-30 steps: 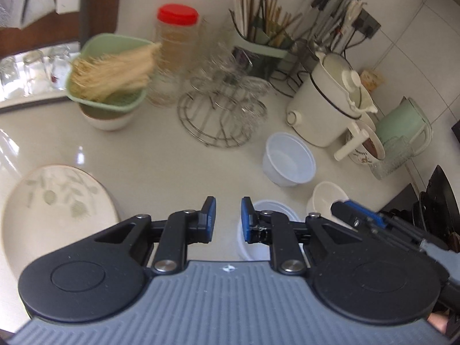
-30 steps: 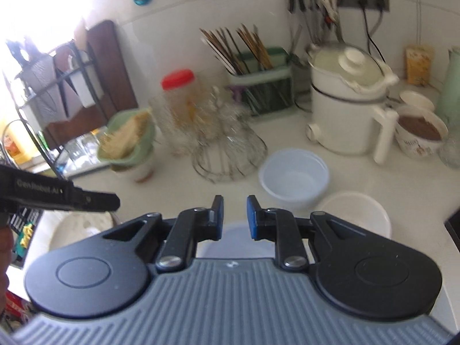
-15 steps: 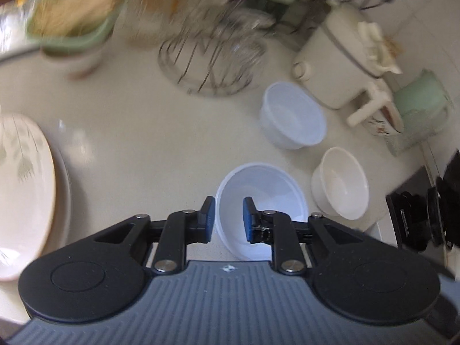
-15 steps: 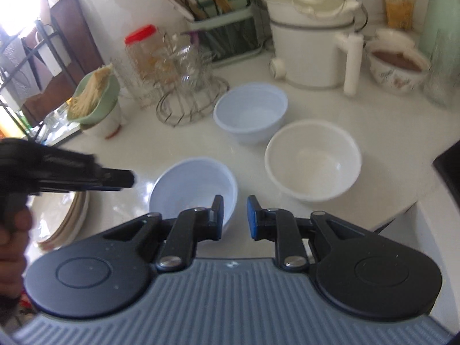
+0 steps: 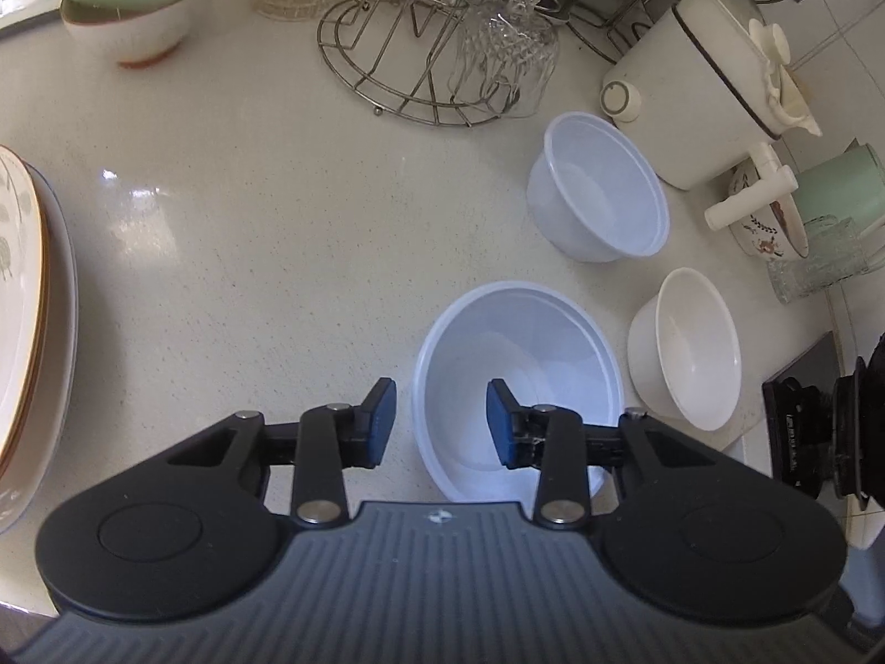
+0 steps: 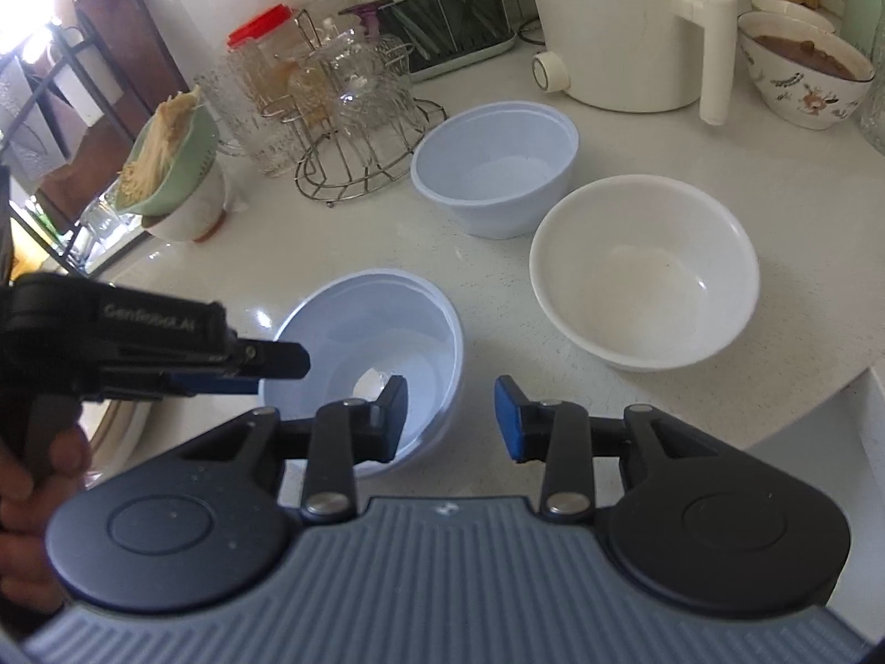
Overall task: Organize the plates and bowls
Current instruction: 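Move both grippers to the rim of the white plastic bowl, then close both grippers together on the white plastic bowl rim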
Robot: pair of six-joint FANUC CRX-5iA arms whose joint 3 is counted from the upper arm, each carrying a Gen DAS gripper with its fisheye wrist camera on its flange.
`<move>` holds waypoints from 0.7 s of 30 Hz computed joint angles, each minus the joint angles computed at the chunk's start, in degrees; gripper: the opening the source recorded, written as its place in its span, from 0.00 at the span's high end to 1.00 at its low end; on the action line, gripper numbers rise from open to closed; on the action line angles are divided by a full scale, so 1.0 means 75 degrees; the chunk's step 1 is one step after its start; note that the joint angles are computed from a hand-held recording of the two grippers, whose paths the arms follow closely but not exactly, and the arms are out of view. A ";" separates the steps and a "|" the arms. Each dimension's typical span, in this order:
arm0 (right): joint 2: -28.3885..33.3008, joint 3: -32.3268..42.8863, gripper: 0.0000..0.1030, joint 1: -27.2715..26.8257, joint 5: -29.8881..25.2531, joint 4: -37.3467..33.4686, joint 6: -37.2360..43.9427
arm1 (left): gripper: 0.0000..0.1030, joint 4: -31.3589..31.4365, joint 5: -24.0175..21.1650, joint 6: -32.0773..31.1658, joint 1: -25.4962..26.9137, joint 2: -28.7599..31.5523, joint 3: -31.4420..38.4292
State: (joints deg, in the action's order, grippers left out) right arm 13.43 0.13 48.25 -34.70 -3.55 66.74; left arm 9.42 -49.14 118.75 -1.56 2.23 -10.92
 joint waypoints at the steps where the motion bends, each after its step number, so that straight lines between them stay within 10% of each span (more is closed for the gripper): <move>1: 0.0057 0.0088 0.69 -0.0038 -0.0042 -0.0145 0.0127 | 0.66 -0.0126 -0.0066 0.0037 -0.0036 0.0039 0.0080; 6: 0.0221 0.0266 0.86 -0.0102 -0.0048 -0.0348 0.0325 | 0.89 -0.0137 -0.0049 0.0051 0.0038 -0.0051 -0.0031; 21: 0.0709 0.1300 0.87 -0.0026 -0.0448 -0.1751 0.1929 | 0.89 -0.0636 -0.0493 0.1056 0.0659 -0.0986 -0.0516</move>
